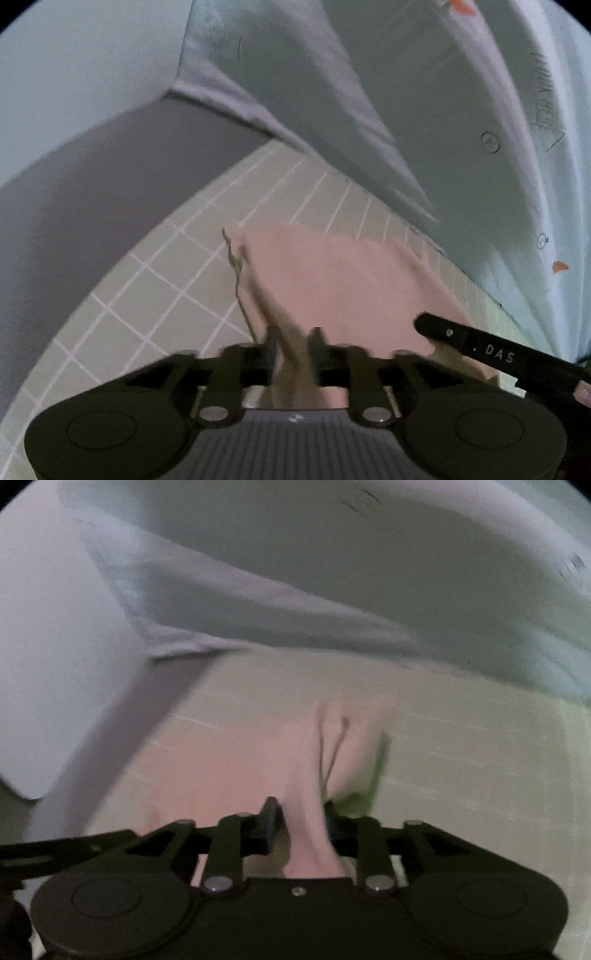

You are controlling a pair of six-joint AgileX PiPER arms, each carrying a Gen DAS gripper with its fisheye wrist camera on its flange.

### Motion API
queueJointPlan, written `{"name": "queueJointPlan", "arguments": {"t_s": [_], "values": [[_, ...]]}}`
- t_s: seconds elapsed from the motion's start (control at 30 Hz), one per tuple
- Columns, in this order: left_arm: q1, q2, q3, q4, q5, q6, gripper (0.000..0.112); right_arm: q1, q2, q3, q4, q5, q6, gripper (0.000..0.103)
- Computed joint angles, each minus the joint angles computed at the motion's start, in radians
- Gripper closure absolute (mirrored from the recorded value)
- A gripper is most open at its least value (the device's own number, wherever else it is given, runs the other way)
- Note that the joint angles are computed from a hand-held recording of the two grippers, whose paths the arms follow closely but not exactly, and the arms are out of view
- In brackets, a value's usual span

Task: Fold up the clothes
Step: 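Grasp the folded shirt with both grippers and fold it over again, then open both grippers and release the folded shirt bundle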

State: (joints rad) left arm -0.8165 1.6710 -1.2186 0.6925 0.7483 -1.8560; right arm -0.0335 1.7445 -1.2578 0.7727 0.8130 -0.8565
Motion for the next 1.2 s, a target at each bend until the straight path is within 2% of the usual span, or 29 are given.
{"name": "queueJointPlan", "arguments": {"t_s": [0.03, 0.07, 0.1, 0.13, 0.2, 0.27, 0.3, 0.33, 0.37, 0.43, 0.53, 0.6, 0.77, 0.87, 0.93, 0.97, 1.0, 1.03, 1.07, 1.13, 1.2], "values": [[0.012, 0.0, 0.019, 0.003, -0.039, -0.013, 0.065, -0.01, 0.024, -0.018, -0.012, 0.007, 0.033, 0.062], [0.021, 0.004, 0.036, 0.008, -0.073, -0.029, 0.06, -0.019, 0.048, -0.038, -0.024, 0.014, 0.068, 0.051], [0.028, 0.011, 0.05, 0.015, -0.102, -0.047, 0.051, -0.03, 0.067, -0.052, -0.027, 0.027, 0.087, 0.046], [0.033, 0.022, 0.057, 0.017, -0.124, -0.059, 0.047, -0.045, 0.077, -0.054, -0.014, 0.047, 0.079, 0.039], [0.033, 0.048, 0.058, 0.037, -0.147, -0.087, 0.047, -0.062, 0.103, -0.06, 0.003, 0.076, 0.061, 0.03], [0.01, 0.052, 0.064, 0.093, -0.142, -0.131, 0.047, -0.074, 0.128, -0.062, 0.047, 0.105, 0.05, 0.029], [0.005, 0.05, 0.071, 0.107, -0.15, -0.141, 0.056, -0.081, 0.14, -0.062, 0.076, 0.12, 0.045, 0.033], [0.008, 0.048, 0.081, 0.112, -0.17, -0.153, 0.079, -0.086, 0.158, -0.069, 0.103, 0.15, 0.046, 0.058], [0.019, 0.045, 0.092, 0.108, -0.2, -0.169, 0.087, -0.083, 0.174, -0.075, 0.124, 0.179, 0.051, 0.064], [0.028, 0.035, 0.111, 0.118, -0.214, -0.211, 0.091, -0.054, 0.16, -0.046, 0.146, 0.152, 0.055, 0.068], [0.037, 0.011, 0.094, 0.1, -0.107, -0.117, 0.093, 0.012, 0.18, -0.066, 0.181, 0.142, 0.059, 0.072], [0.075, -0.027, 0.117, 0.115, -0.074, -0.072, 0.095, 0.069, 0.211, -0.1, 0.218, 0.139, 0.083, 0.074], [0.275, -0.097, 0.183, 0.164, -0.037, 0.061, 0.097, 0.275, 0.307, -0.247, 0.279, 0.062, 0.104, 0.075], [0.382, -0.083, 0.179, 0.158, -0.021, 0.159, 0.096, 0.403, 0.371, -0.371, 0.194, -0.035, 0.157, 0.073], [0.383, -0.088, 0.178, 0.151, 0.007, 0.182, 0.088, 0.463, 0.39, -0.436, 0.072, -0.084, 0.243, 0.066], [0.375, -0.093, 0.178, 0.153, 0.027, 0.185, 0.087, 0.48, 0.381, -0.439, 0.018, -0.104, 0.266, 0.062], [0.366, -0.097, 0.177, 0.154, 0.048, 0.189, 0.08, 0.485, 0.361, -0.417, -0.004, -0.127, 0.257, 0.058], [0.358, -0.101, 0.177, 0.156, 0.068, 0.192, 0.068, 0.485, 0.326, -0.37, -0.015, -0.159, 0.231, 0.047], [0.325, -0.102, 0.17, 0.17, 0.12, 0.173, 0.061, 0.48, 0.285, -0.313, -0.019, -0.189, 0.199, 0.032], [0.234, -0.113, 0.162, 0.205, 0.231, 0.12, 0.039, 0.458, 0.186, -0.19, -0.004, -0.243, 0.115, 0.019], [0.15, -0.146, 0.169, 0.221, 0.308, 0.092, 0.027, 0.424, 0.087, -0.088, 0.017, -0.257, 0.035, 0.013]]}}
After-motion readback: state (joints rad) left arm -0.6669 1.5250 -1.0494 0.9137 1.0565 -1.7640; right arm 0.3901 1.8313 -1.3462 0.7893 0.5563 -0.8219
